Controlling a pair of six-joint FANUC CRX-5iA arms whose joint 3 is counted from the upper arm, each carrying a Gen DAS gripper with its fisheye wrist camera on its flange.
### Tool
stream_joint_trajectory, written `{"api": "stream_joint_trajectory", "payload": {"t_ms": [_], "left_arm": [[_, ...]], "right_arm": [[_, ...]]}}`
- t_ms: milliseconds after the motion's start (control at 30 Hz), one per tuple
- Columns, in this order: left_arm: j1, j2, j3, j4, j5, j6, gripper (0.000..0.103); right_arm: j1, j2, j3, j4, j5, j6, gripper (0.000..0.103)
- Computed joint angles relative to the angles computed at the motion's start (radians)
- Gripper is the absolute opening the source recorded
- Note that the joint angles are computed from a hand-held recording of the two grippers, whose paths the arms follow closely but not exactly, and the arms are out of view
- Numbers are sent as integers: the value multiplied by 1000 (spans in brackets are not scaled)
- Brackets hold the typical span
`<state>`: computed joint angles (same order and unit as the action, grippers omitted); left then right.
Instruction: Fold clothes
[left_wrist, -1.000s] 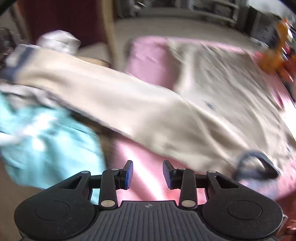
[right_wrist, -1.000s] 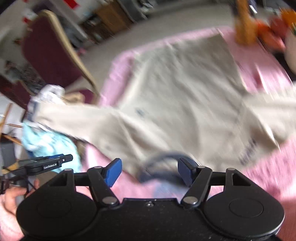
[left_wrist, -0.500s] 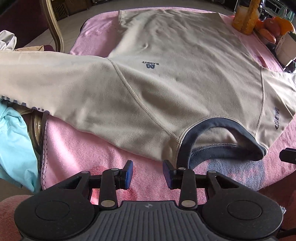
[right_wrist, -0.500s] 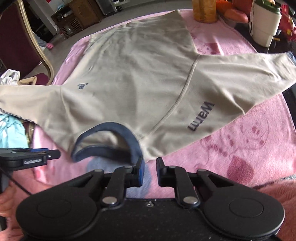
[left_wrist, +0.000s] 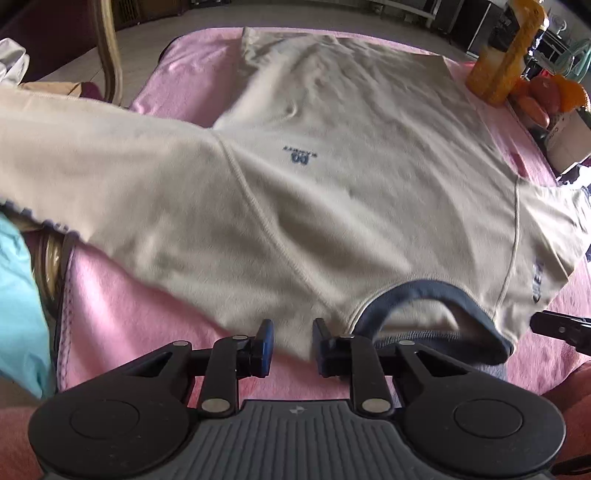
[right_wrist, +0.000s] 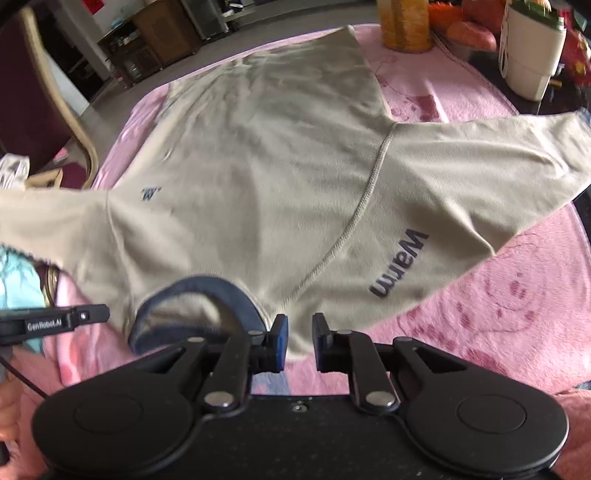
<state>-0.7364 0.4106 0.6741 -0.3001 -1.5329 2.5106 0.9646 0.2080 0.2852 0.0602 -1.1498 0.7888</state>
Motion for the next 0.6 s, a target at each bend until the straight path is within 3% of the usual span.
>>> {"api": "stream_joint_trajectory", "payload": {"t_ms": [133, 233, 367, 600], "left_arm": [[3, 63, 47, 6, 1, -81, 20], [9, 107, 90, 32, -73, -114, 31], [14, 127, 128, 58, -153, -137, 31], [28, 98, 121, 26, -110, -114, 29]], "right_arm": [[-33, 68, 78, -76, -14, 45, 15], [-33, 101, 90, -79, -28, 78, 14], [-24, 114, 120, -59, -120, 110, 9], [-14, 92, 111, -28, -90, 103, 14]]}}
